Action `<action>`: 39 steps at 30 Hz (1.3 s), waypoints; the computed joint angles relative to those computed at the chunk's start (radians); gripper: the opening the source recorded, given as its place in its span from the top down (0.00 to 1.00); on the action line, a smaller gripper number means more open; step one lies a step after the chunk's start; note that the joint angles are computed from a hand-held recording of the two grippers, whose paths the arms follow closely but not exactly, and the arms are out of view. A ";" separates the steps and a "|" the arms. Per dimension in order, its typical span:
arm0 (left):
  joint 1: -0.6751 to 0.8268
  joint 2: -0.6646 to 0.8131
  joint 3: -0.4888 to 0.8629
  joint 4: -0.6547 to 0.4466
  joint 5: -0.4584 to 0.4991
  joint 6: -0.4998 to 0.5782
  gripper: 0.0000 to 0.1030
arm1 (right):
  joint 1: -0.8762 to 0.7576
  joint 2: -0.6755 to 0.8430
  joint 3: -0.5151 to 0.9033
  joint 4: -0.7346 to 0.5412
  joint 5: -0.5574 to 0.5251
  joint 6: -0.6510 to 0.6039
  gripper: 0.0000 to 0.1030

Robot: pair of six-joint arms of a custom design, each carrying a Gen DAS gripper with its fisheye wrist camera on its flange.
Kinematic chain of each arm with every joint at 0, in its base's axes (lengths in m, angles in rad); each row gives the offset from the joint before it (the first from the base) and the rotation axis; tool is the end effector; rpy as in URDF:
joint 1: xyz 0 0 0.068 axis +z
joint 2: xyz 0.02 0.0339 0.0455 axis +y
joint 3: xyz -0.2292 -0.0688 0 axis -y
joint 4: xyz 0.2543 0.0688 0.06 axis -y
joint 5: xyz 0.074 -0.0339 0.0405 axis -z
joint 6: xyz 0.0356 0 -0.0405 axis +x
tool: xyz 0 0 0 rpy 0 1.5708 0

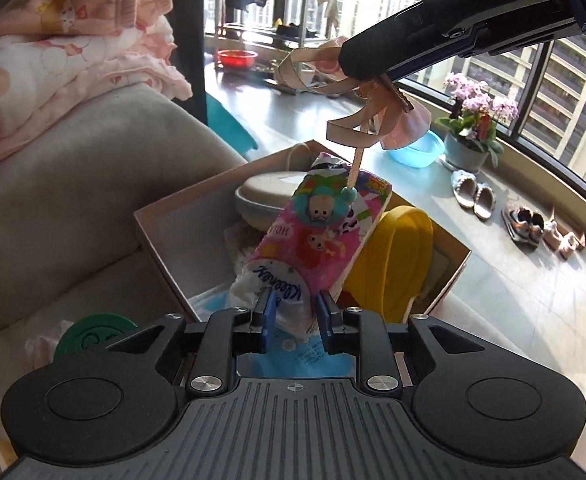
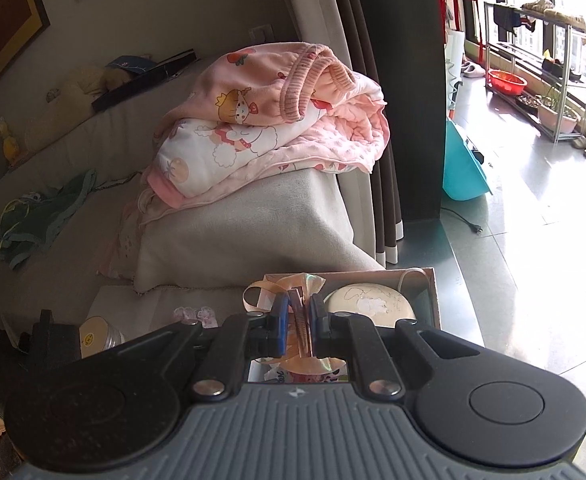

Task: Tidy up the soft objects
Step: 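Lower the tissue pack and ribbon into the pink box and open both tools, then grasp the black bead bracelet with the left tool while the right tool grasps the pink lace cloth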

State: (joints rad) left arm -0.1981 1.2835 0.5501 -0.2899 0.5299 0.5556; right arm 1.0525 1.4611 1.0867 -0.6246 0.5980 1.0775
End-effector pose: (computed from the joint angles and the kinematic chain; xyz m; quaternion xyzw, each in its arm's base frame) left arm 0.2304 -0.0646 0.1182 0.4078 0.8379 -0.2017 0.3016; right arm 0.1707 0.2589 0.2172 0.0945 0.9157 0.0988 0.3778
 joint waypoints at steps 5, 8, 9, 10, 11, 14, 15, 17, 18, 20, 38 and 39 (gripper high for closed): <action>0.056 -0.075 -0.032 -0.081 0.075 0.030 0.75 | -0.039 0.031 -0.022 0.057 -0.055 -0.005 0.90; 0.201 -0.197 -0.079 -0.187 0.203 0.079 0.75 | -0.087 0.102 -0.011 0.172 -0.116 -0.041 0.90; 0.268 -0.225 -0.085 -0.240 0.250 0.117 0.75 | -0.106 0.138 0.004 0.206 -0.139 -0.054 0.90; 0.341 -0.240 -0.088 -0.295 0.292 0.170 0.75 | -0.128 0.187 0.031 0.232 -0.167 -0.065 0.90; 0.410 -0.244 -0.088 -0.347 0.323 0.227 0.75 | -0.150 0.241 0.066 0.246 -0.196 -0.079 0.90; 0.625 -0.216 -0.084 -0.484 0.359 0.437 0.75 | -0.206 0.437 0.219 0.210 -0.253 -0.097 0.90; 0.690 -0.200 -0.087 -0.507 0.353 0.501 0.75 | -0.227 0.504 0.274 0.188 -0.286 -0.100 0.90; 0.817 -0.156 -0.090 -0.518 0.327 0.615 0.75 | -0.260 0.607 0.354 0.146 -0.357 -0.090 0.90; 0.890 -0.123 -0.088 -0.510 0.310 0.675 0.75 | -0.270 0.644 0.381 0.131 -0.378 -0.085 0.90; 0.971 -0.073 -0.086 -0.457 0.294 0.709 0.75 | -0.278 0.697 0.428 0.106 -0.401 -0.104 0.90; 0.644 -0.024 -0.216 0.116 0.173 0.342 0.72 | -0.009 0.340 0.285 -0.029 -0.126 -0.050 0.38; 0.624 -0.003 -0.212 0.148 0.155 0.319 0.72 | 0.016 0.343 0.296 -0.054 -0.113 -0.049 0.38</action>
State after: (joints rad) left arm 0.4259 1.2800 0.3378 -0.1417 0.6847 0.8748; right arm 1.0682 1.8043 1.3828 -0.6791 0.4852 1.0289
